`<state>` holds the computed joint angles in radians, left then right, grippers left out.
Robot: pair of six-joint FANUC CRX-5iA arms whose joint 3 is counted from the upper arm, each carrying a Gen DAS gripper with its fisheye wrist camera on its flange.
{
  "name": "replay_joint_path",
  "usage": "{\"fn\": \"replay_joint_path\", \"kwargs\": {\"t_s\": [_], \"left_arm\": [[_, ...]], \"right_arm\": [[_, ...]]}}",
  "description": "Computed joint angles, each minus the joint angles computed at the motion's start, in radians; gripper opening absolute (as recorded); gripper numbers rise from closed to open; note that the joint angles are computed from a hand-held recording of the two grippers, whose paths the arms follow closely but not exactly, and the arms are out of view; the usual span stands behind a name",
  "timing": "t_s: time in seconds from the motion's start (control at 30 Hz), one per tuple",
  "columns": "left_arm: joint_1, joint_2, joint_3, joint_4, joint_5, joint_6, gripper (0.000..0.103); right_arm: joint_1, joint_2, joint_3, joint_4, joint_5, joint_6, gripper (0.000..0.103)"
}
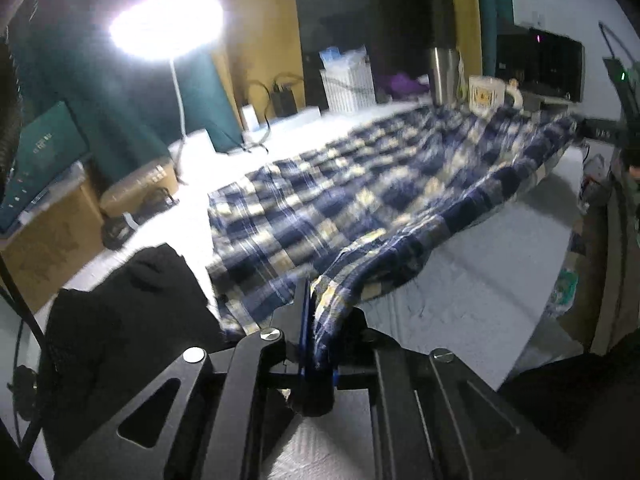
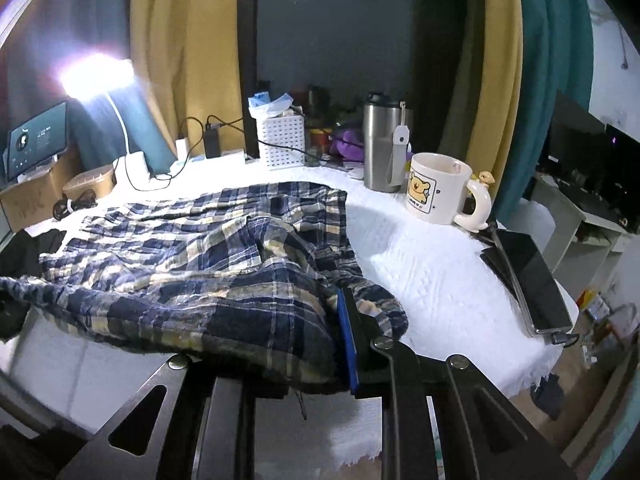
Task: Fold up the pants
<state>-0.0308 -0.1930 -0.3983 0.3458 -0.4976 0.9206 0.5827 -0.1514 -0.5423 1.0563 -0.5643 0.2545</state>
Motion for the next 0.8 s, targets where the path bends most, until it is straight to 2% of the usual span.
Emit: {"fn": "replay_joint_path", "kwargs": {"t_s": [0.2,0.37,0.67,0.8], "left_arm": [[0.005,-0.085,-0.067,0.184,0.079,-0.123,0.004],[-0.007,-0.135,-0.082,0.240,0.108,-0.178,0.003],[-0.051,-0.234,-0.163,0.534,0.167,-0.428,0.003],[-0.066,-0.258,-0.171,0.575,0.185,-0.471,0.002]], "right_arm": [[0.020,-0.051,-0.021,0.039,-0.031,-0.028,0.020],[0.036,-0.089,-0.035,0.070,-0.053,-0.053,0.017],[0.074,-0.156,-0.061,0.115,-0.103,-0.089,0.014],[0.086,-0.180,-0.071,0.146,-0.115,-0.118,0.014]]}}
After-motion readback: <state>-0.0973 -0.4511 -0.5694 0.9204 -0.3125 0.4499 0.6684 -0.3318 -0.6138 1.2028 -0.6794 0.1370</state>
